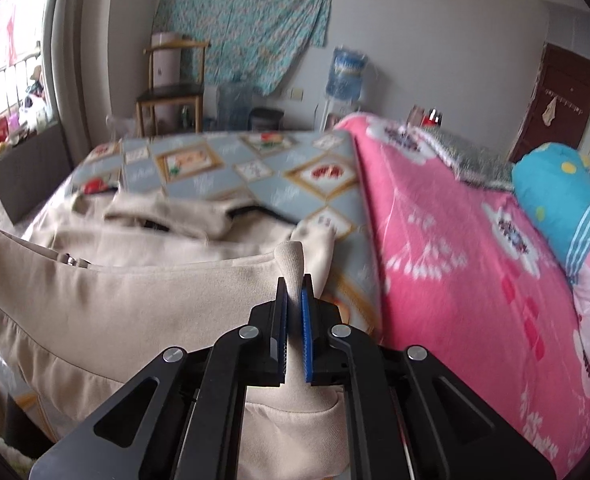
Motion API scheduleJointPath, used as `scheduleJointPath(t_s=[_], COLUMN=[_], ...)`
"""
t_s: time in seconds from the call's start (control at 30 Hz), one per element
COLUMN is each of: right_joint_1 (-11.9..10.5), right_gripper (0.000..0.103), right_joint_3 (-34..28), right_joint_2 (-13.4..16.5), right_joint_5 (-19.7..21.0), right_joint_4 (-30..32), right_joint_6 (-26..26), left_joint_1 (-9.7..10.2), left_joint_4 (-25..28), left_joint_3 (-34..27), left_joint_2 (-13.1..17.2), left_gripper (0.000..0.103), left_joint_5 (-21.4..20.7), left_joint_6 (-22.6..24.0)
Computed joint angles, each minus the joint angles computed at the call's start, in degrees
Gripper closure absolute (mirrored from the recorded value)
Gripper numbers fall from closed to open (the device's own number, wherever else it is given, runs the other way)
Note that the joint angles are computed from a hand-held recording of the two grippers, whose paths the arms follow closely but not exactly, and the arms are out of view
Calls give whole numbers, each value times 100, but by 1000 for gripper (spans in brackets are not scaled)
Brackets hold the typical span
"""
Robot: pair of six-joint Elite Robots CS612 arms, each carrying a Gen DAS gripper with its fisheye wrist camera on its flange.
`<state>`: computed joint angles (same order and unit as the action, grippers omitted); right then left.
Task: Fold large clothes
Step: 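Lift the hem with both grippers and fold it over the jacket body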
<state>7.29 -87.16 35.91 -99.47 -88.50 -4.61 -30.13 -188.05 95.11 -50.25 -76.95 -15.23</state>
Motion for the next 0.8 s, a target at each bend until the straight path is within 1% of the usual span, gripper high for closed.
scheduleJointPath(t_s=[0.1, 0.17, 0.2, 0.23, 0.27, 0.3, 0.33, 0.37, 0.47, 0.5, 0.57, 0.6, 0.63, 0.67, 0.7, 0.73, 0.8], right_joint_1=[-26, -62, -73, -87, -99, -114, -120, -122, -171, -181, -223, -229, -245, -252, -277, -301, -334], right_gripper=[97, 97, 97, 97, 97, 97, 97, 97, 97, 97, 97, 96, 94, 93, 82, 65, 54], right_joint_3=[391, 801, 955, 1249, 1441, 1688, 2043, 2327, 3312, 3592, 4313, 4546, 4850, 4915, 4910, 4732, 4247], right_joint_2=[-188, -388, -462, -599, -689, -800, -950, -1068, -1442, -1536, -1801, -1883, -1992, -2008, -2003, -1934, -1741], right_joint_5=[20, 116, 135, 134, 153, 173, 133, 114, 278, 311, 412, 388, 327, 279, 272, 201, 152], right_joint_4=[-442, -788, -907, -1114, -1228, -1362, -1541, -1620, -1674, -1629, -1316, -1200, -1041, -973, -936, -922, -923], right_joint_6=[-76, -91, -108, -144, -156, -174, -228, -233, -49, 13, 182, 248, 340, 389, 460, 604, 746], left_joint_1=[91, 170, 215, 263, 345, 389, 470, 513, 655, 688, 723, 730, 737, 747, 749, 749, 753], left_joint_4=[70, 219, 326, 452, 691, 813, 1081, 1288, 2383, 2693, 3376, 3716, 4082, 4417, 4512, 4458, 4050], left_joint_3=[-340, -677, -879, -1083, -1425, -1621, -1996, -2241, -3274, -3544, -4033, -4197, -4375, -4513, -4512, -4426, -4014], left_joint_2=[105, 229, 311, 396, 544, 639, 817, 935, 1483, 1648, 1957, 2075, 2187, 2274, 2275, 2228, 1979], left_gripper=[92, 92, 92, 92, 92, 92, 92, 92, 92, 92, 92, 91, 83, 80, 77, 75, 69], left_joint_5=[-28, -46, -57, -95, -178, -223, -328, -384, -549, -605, -692, -716, -694, -611, -480, -361, -85], left_joint_6=[98, 225, 275, 305, 307, 291, 283, 283, 130, 21, -70, -101, -160, -276, -367, -447, -529])
